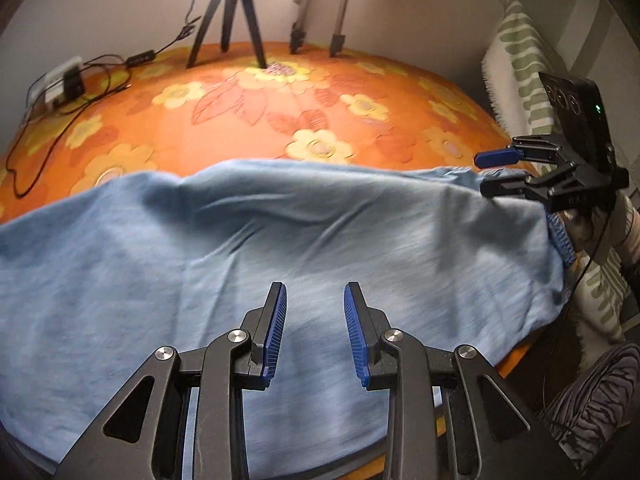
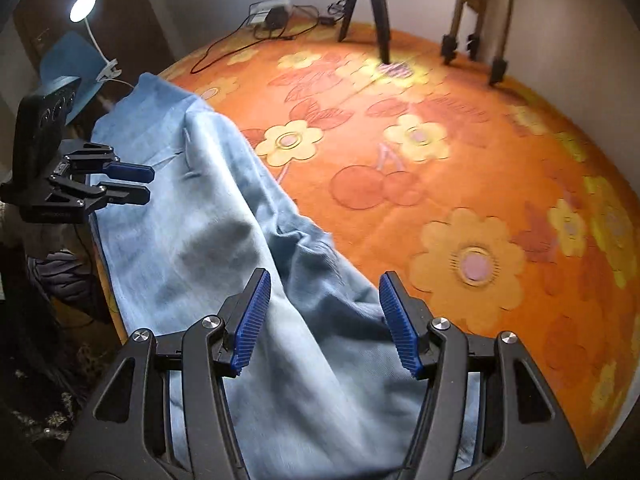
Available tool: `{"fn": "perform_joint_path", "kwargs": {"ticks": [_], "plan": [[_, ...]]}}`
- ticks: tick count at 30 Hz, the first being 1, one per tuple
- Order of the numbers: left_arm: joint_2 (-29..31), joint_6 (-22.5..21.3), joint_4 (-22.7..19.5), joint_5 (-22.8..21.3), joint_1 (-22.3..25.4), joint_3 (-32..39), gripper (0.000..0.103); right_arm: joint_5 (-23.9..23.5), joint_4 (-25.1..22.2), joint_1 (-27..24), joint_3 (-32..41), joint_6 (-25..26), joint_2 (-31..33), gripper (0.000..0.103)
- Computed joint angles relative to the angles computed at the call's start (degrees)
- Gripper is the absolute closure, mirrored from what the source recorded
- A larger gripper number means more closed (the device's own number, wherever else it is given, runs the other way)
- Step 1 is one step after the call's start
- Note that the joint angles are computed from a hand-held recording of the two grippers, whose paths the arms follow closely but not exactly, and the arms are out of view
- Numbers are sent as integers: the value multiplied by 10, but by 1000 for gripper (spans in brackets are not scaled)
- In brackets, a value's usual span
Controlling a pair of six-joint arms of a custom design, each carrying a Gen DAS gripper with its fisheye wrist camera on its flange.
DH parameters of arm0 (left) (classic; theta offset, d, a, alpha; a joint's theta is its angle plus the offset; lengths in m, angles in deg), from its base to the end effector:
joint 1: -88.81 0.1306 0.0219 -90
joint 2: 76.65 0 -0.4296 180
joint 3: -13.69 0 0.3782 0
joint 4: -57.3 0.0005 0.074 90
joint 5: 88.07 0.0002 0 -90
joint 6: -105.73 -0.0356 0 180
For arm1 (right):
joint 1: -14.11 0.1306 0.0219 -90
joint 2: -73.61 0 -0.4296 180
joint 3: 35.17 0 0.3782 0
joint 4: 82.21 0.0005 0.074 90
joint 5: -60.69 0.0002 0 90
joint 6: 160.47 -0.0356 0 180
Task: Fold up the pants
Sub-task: 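Open the left tool over the folded jeans while the right tool grasps the pocket edge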
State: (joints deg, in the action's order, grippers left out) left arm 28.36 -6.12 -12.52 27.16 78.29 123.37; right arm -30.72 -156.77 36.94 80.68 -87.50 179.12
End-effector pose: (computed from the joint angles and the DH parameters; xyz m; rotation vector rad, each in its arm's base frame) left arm 0.5424 -0.1167 0.4799 0.8550 2.4820 -0.5269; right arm 0.5126 0.2162 0.5137 -0.1451 2.7127 0.2433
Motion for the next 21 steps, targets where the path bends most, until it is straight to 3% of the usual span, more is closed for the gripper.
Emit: {"fn": "perform_joint_path", "kwargs": {"ticks": [6, 11, 15, 20, 21], "plan": [[1, -18, -10, 2, 25, -13, 75, -40, -4, -19, 4, -28, 19, 46], [0, -26, -13, 12, 39, -14, 75, -66, 3, -19, 2, -43, 21, 80], [2, -31, -15, 21, 44, -15, 75, -23, 4, -9, 5, -65, 12, 91], [1, -30, -10, 21, 44, -18, 75, 105, -22, -12, 71, -55, 15, 97], [0, -32, -9, 20, 44, -19, 75, 112, -28, -18, 85, -55, 22, 98]]}}
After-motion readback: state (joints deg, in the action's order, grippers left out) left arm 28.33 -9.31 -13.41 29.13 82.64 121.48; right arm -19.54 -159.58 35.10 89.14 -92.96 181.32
